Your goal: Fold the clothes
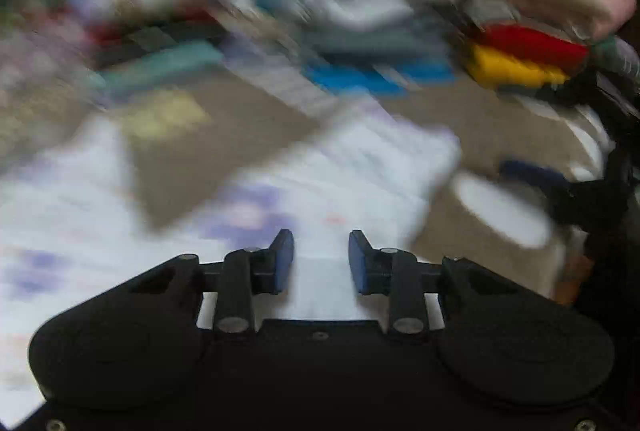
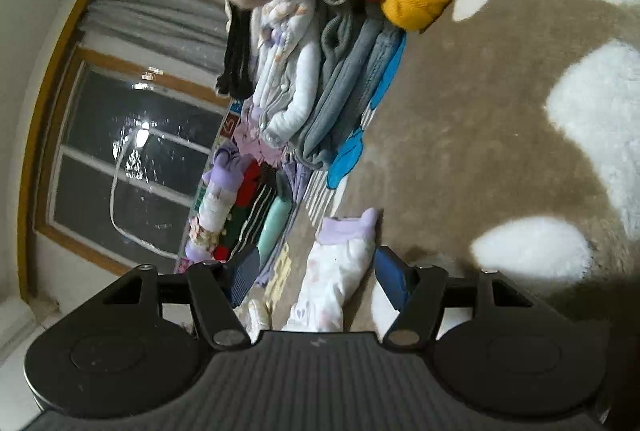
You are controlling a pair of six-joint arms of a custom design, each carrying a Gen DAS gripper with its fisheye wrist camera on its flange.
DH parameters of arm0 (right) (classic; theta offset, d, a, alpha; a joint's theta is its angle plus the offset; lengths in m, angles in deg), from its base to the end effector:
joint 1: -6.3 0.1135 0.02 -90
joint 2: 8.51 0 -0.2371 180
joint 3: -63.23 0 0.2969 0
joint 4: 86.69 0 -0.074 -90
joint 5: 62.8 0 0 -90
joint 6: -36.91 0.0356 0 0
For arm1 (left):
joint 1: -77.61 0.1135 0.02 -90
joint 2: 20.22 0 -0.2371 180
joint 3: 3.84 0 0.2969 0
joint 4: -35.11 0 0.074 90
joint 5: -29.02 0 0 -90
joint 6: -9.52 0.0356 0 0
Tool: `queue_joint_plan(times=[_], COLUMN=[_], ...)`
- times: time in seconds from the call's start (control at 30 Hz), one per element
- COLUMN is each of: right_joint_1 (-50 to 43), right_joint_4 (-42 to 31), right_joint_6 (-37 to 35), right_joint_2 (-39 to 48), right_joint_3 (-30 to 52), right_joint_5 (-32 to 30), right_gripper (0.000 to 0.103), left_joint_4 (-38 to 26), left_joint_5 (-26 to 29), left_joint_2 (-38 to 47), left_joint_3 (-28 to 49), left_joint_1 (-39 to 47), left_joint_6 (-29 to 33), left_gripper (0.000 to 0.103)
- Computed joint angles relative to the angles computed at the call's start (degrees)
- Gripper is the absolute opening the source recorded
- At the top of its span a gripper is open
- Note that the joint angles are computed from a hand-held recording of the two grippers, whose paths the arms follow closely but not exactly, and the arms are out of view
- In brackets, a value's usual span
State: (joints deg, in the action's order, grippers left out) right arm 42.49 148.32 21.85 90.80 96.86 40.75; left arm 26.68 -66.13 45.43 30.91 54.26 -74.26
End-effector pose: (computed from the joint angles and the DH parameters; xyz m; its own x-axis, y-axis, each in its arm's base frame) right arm 0.2368 0.1629 0.0568 -0.4137 0.8605 -0.2972 0.0434 0.3448 0.9377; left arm 0.2415 -0.1008 0.1077 -0.5426 0.3518 -0.7628 0.3921 0.9092 0.1404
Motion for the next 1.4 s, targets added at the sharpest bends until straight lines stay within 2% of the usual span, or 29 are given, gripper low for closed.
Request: queue_joint_plan(times=[0.07, 0.1, 0.17, 0.27, 0.33, 0.4, 0.43, 0.57, 0.6, 0.63, 0.67, 0.8, 0.97, 1.03, 1.07, 1.17, 1.23, 1.33, 1.4], right_joint_1=[-0.3, -0.3, -0.6, -0.9, -0.9, -1.0, -1.0, -1.1, -1.1, -1.1, -1.2, -1.4, -1.7, -1.8, -1.9, -1.9, -1.8, -1.3, -0.9], right_joint_4=[1.8, 2.7, 4.3, 6.2, 7.1, 8.1, 8.6, 11.1, 12.1, 13.0, 13.9, 16.6, 19.4, 20.5, 20.8, 21.4, 21.5, 20.4, 19.4], right_joint_6=[1.2, 1.6, 2.3, 3.3, 3.6, 3.9, 4.0, 4.7, 4.8, 4.8, 4.7, 4.6, 5.2, 5.2, 5.2, 4.9, 4.4, 3.7, 3.0], right_joint_2=[0.2, 0.3, 1.0, 2.2, 2.9, 3.5, 3.8, 4.3, 4.4, 4.4, 4.4, 4.2, 4.7, 5.0, 5.1, 5.3, 5.3, 4.7, 4.2], right_joint_3=[-1.0, -1.4, -1.8, -1.8, -1.8, -1.7, -1.7, -2.6, -3.1, -3.6, -4.1, -5.8, -7.8, -8.3, -8.5, -8.8, -8.9, -8.7, -8.5], right_joint_5=[0.3, 0.5, 0.4, 0.3, 0.5, 0.7, 0.8, 1.9, 2.6, 3.2, 3.8, 6.1, 8.2, 9.0, 9.0, 9.2, 9.1, 9.0, 9.1], right_gripper=[0.065, 0.065, 0.065, 0.066, 0.066, 0.066, 0.066, 0.067, 0.067, 0.067, 0.067, 0.067, 0.068, 0.069, 0.069, 0.069, 0.07, 0.07, 0.07], left_joint_4=[-1.2, -2.6, -1.5, 2.6, 3.1, 4.2, 3.3, 1.8, 1.2, 0.5, -0.2, -0.2, 2.2, -0.3, -1.8, -5.9, -6.5, -5.8, -6.3], left_joint_5=[-1.8, -0.7, -0.5, -3.1, -0.7, -1.1, -2.5, -2.5, -2.5, -2.7, -3.3, -10.8, -20.9, -21.9, -21.8, -21.0, -22.3, -25.5, -26.7], left_joint_2=[-0.7, -3.6, -3.7, 6.9, 15.0, 18.1, 17.5, 9.3, 7.9, 7.5, 8.0, 16.4, 29.0, 31.4, 31.9, 31.1, 30.7, 34.9, 36.1], left_joint_3=[0.9, 0.5, 1.4, 7.3, 11.9, 13.5, 14.1, 11.3, 10.9, 10.9, 11.4, 15.6, 23.3, 26.8, 28.2, 30.4, 30.3, 32.4, 33.8], left_joint_1=[-1.7, -1.3, -0.8, -1.0, -0.6, -2.3, -3.2, -4.5, -5.1, -6.0, -7.1, -13.5, -18.3, -18.3, -17.9, -16.4, -16.4, -17.8, -18.5], left_joint_6=[-0.7, -1.0, -3.6, -5.2, -7.1, -2.9, -1.8, -3.3, -2.3, -0.8, 1.1, 9.3, 14.3, 13.7, 12.4, 5.9, 2.5, 6.1, 5.7], left_gripper=[0.028, 0.028, 0.028, 0.028, 0.028, 0.028, 0.028, 0.03, 0.034, 0.045, 0.047, 0.047, 0.047, 0.047, 0.041, 0.031, 0.031, 0.031, 0.03])
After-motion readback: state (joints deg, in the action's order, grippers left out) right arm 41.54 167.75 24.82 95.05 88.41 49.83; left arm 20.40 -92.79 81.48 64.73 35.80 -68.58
